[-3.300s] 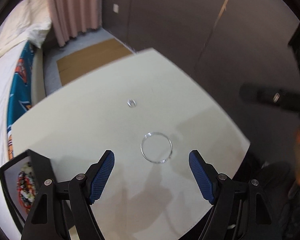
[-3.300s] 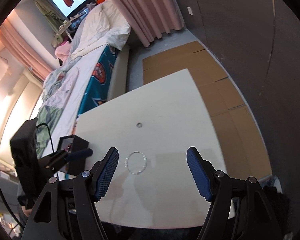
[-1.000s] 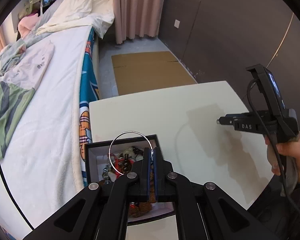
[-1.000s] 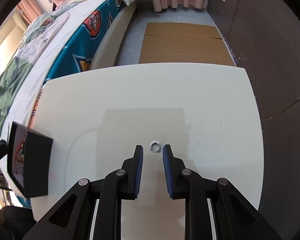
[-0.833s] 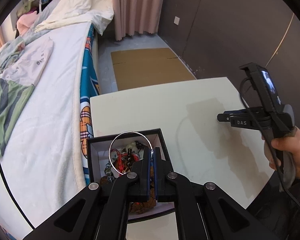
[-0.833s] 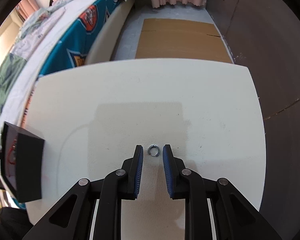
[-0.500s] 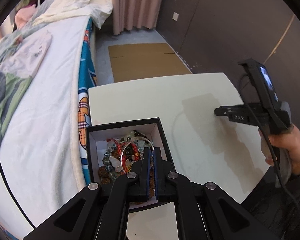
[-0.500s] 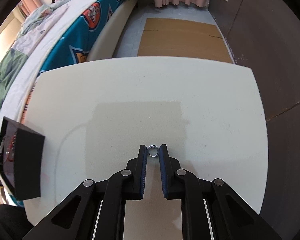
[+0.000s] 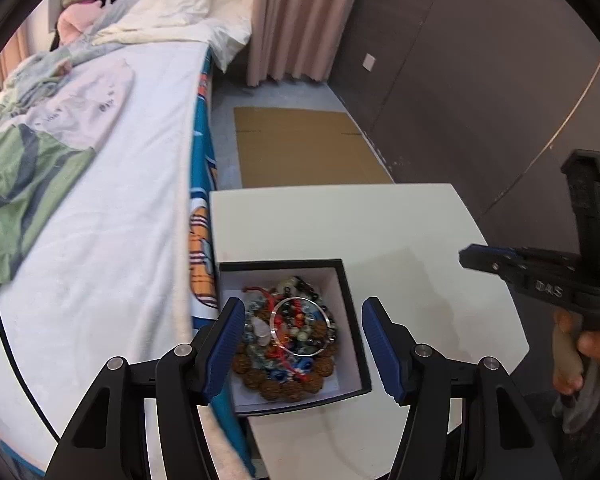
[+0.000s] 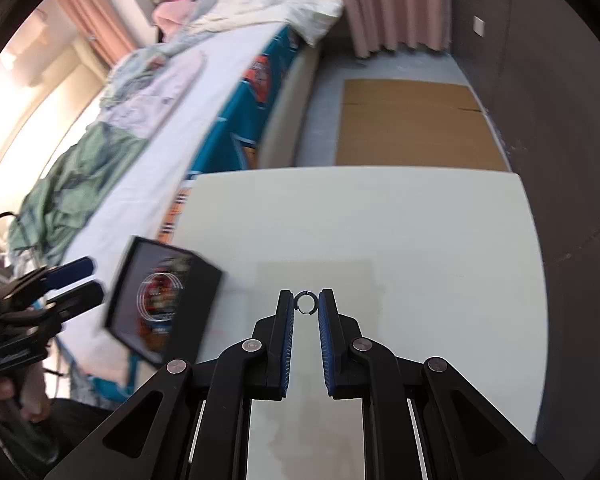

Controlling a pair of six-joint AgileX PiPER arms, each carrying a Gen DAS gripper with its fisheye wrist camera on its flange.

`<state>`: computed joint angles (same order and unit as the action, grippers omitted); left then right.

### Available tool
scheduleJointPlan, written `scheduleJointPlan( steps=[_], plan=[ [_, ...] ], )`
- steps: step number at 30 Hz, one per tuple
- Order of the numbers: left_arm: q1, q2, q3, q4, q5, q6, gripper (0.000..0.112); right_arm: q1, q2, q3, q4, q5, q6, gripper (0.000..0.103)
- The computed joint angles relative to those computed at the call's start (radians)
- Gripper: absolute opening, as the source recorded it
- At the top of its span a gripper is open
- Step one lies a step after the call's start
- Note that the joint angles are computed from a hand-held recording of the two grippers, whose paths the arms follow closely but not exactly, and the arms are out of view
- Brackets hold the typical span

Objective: Organize jewelry
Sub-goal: 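Release the hoop into the box with the left gripper while the right gripper drops the ring in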

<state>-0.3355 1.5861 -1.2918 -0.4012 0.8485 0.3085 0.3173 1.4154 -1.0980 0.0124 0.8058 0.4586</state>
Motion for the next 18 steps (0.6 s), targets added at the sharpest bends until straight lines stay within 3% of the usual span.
scheduleJointPlan(
  steps=[9, 18],
  plan=[
    [0.080, -0.042, 0.017, -0.031, 0.008, 0.044, 0.062, 0.173, 0.018, -0.113, 0.020, -0.025, 0.042, 0.014],
    [0.147, -0.059, 0.031, -0.078, 0.025, 0.107, 0.062, 0.289, 0.145, -0.237, 0.009, -0.045, 0.066, 0.014]
  ],
)
